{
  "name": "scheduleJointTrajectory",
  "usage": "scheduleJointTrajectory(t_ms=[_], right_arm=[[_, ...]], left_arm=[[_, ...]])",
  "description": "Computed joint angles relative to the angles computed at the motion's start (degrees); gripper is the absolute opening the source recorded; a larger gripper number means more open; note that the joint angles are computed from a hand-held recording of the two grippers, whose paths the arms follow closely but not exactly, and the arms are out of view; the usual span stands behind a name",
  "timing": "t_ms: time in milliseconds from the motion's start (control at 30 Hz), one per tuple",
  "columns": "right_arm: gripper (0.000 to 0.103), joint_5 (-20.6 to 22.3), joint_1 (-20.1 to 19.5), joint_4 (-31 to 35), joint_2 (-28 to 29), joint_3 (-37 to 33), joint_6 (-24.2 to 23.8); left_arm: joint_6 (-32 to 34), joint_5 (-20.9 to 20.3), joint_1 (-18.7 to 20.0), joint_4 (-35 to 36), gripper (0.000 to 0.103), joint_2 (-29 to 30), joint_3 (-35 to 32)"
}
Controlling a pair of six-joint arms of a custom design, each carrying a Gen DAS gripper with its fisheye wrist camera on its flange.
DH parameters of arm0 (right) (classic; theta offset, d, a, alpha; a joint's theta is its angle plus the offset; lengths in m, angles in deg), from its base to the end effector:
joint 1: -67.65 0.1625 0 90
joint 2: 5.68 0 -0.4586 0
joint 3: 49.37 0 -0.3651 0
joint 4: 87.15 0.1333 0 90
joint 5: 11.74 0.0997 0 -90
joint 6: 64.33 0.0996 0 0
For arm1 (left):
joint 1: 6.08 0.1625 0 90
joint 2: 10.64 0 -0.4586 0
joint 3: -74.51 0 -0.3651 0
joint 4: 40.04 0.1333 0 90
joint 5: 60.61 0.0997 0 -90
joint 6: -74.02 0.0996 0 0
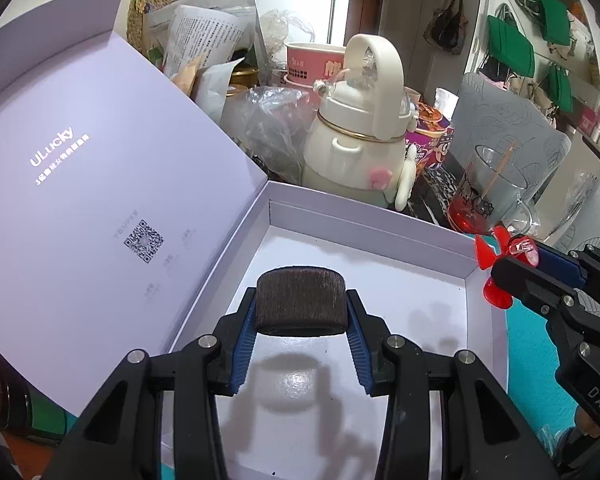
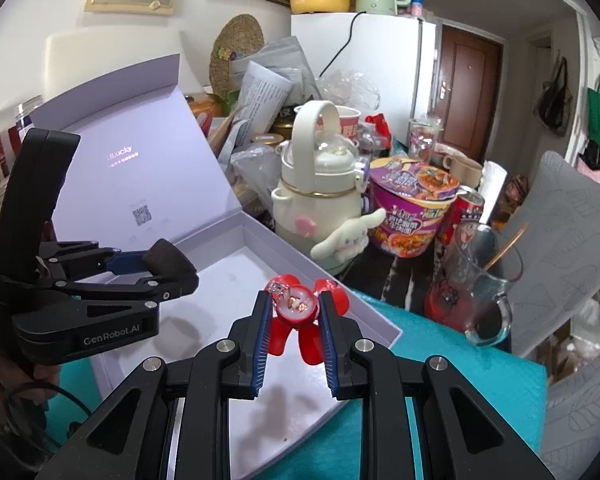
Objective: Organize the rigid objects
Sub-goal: 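Open the left tool to drop the ring while the right tool releases the flower clip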
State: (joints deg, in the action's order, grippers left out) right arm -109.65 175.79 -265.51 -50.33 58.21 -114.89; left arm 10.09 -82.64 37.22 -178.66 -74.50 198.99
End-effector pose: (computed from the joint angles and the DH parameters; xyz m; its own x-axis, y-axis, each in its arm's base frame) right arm 0.3082 -0.5565 0.1134 -0.3925 -0.8230 0.4106 -0.9198 0.3504 -0.1768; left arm -0.1880 -0.4872 0.1988 -0.6909 -0.4245 -0.5852 0.2078 0.6587 -0.7231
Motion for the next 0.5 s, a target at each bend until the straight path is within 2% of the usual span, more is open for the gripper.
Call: scheduleJointTrajectory(t_ms=[100,233,333,433,500], right_arm=[[0.023,-1.3,-0.1,1.0,1.0,-0.8,0.5],[0.023,-1.7,-0.4,3.5,1.6,-1.7,1.8],[0.023,-1.9,-0.5,4.2,1.8,-2.0,2.5],[0.024,-2.0,-0.5,4.6,1.7,-2.2,3.0],[0.025,-2.5,-0.4,4.2,1.8,-2.2,3.1]], left_arm=[[0.1,-0.8,1.0,1.0,0.041,0.5,-0.7],[1.7,-3.3,2.0,-2.2,0.041,0.7,-0.5],[-0.8,-2.8,2.0,0.5,0.041,0.6,-0.8],[-5.1,-1.6,1.7,6.6,0.041,0.2,-1.8],[-3.9,-1.8,1.8,5.4,0.041,0.2,-1.8]])
